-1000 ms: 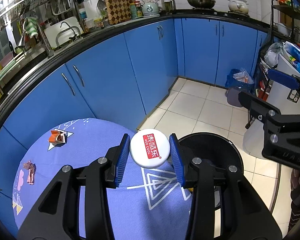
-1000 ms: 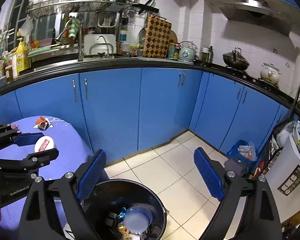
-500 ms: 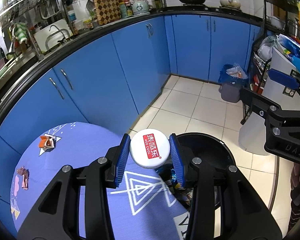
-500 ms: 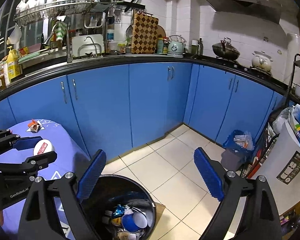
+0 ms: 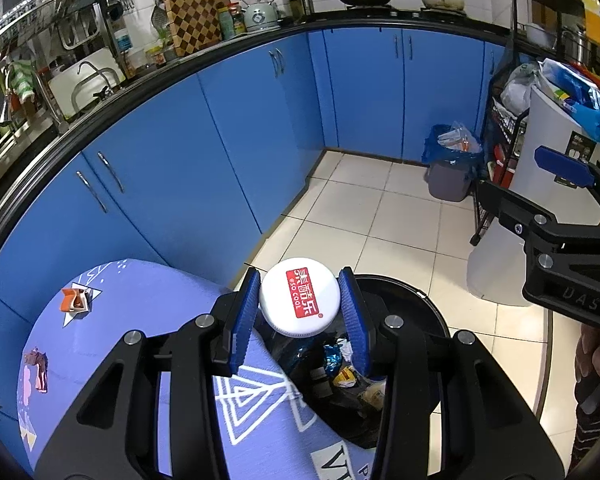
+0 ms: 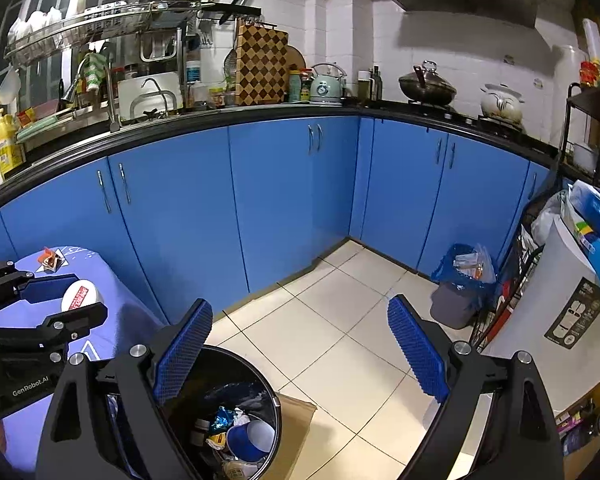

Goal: Collect trash
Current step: 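Open the right tool to drop the blue container into the bin, then open the left tool to drop the white round tin into the bin, then move both tools back over the table toward the remaining trash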

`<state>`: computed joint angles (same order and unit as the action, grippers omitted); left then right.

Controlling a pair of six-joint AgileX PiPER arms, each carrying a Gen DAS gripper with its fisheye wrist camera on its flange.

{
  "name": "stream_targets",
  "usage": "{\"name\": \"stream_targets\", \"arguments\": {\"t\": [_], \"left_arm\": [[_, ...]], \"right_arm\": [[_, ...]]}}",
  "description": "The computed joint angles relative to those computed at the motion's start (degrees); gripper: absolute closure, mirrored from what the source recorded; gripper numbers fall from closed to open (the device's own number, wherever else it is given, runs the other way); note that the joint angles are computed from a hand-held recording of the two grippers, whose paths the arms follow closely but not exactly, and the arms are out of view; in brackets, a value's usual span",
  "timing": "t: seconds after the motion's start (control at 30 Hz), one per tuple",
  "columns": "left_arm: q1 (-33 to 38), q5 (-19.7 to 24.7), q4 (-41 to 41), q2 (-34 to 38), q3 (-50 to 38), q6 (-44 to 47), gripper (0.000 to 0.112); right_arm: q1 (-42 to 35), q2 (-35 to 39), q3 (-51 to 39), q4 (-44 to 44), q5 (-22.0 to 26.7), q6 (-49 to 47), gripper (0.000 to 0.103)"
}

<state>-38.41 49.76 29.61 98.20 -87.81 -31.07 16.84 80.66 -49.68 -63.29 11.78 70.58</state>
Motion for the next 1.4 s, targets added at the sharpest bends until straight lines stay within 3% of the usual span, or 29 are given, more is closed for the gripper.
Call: {"name": "stream_targets", "arguments": {"t": [0.27,0.33,0.37,0.4,0.53,1.1,1.17,1.4], "left_arm": [[-1.49,0.23,1.47,1.04,-0.92,-0.94,0.069],[-1.62,0.88,1.21,1.51,-1.61,-0.62,0.052],[-1.65,1.14,1.23,1.59,-1.82,-0.86,0.035],[-1.69,0.87,1.71,1.33,-1.57,-1.62,0.027],[-1.92,1.52,3.12,1.15,-1.69,-2.91,0.013],[-1.11,2.03,3.04,-3.08,1.31,-3.98,0.013],[-1.04,2.16,3.01,-3.69,1.60,-4.06,0.013],[-1.24,3.01,3.68,-6.48,2.99,-4.82,0.013]], "right_arm": [[-0.62,-0.28,0.81,-1.94,-0.36,1.62,0.016],[-1.07,-0.46,1.19,-3.05,-0.79,2.71,0.016],[-1.33,-0.54,1.34,-3.55,-1.01,3.22,0.016],[-1.42,-0.58,1.48,-3.73,-1.10,3.45,0.016],[-1.58,-0.66,1.46,-0.91,-1.15,0.60,0.016],[2.11,-3.32,0.10,8.12,2.47,-8.88,0.016],[3.10,-3.79,-0.12,8.12,3.39,-8.76,0.009],[5.81,-5.82,-0.70,10.16,5.49,-10.73,0.007]]}}
